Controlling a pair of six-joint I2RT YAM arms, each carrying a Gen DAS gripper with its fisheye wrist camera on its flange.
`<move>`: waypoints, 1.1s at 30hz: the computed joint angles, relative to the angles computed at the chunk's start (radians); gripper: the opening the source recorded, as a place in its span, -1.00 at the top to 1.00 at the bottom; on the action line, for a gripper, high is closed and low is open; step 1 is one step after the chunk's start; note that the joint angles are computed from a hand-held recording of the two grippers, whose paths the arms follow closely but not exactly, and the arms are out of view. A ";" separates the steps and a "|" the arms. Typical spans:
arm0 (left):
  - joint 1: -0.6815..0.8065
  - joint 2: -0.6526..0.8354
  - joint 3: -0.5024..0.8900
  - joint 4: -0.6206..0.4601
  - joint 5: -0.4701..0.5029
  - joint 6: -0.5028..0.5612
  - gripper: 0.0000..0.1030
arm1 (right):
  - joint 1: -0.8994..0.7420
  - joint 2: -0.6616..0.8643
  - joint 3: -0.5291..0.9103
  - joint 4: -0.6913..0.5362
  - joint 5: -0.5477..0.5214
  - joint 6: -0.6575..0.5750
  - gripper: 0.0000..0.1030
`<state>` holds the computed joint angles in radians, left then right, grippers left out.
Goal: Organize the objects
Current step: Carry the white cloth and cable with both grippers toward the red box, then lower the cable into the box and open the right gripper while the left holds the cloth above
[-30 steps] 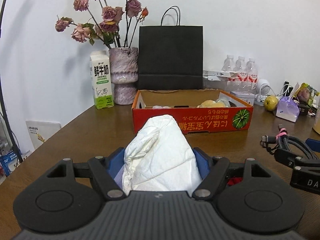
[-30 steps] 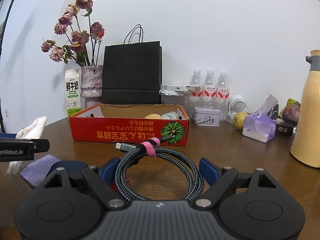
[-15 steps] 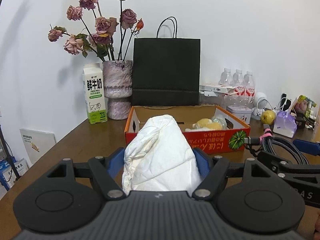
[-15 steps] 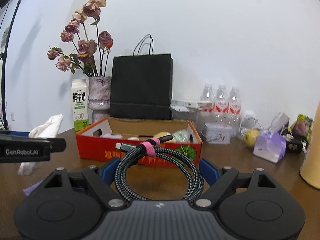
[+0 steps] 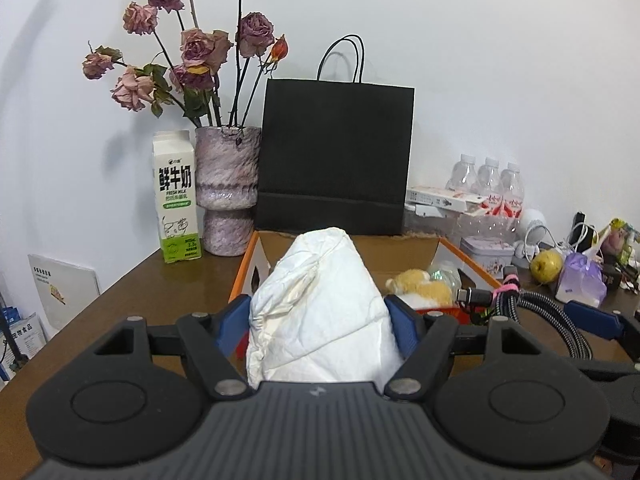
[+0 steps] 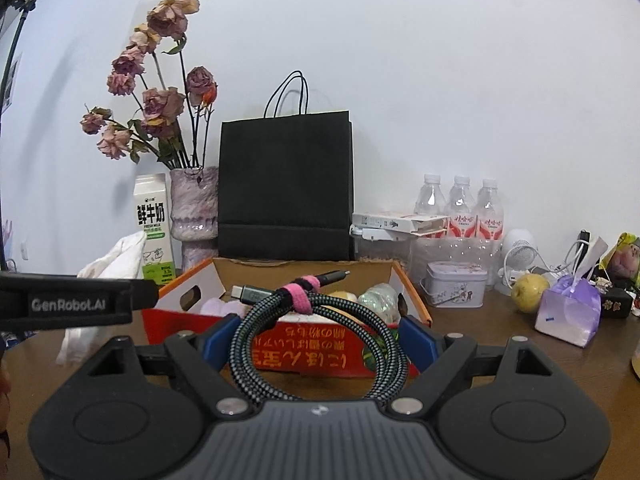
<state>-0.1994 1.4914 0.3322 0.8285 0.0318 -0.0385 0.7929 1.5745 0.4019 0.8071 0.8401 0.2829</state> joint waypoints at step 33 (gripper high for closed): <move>0.035 0.360 0.553 -0.241 0.052 -0.061 -0.40 | -0.346 0.262 0.371 -0.003 -0.385 -0.182 -0.65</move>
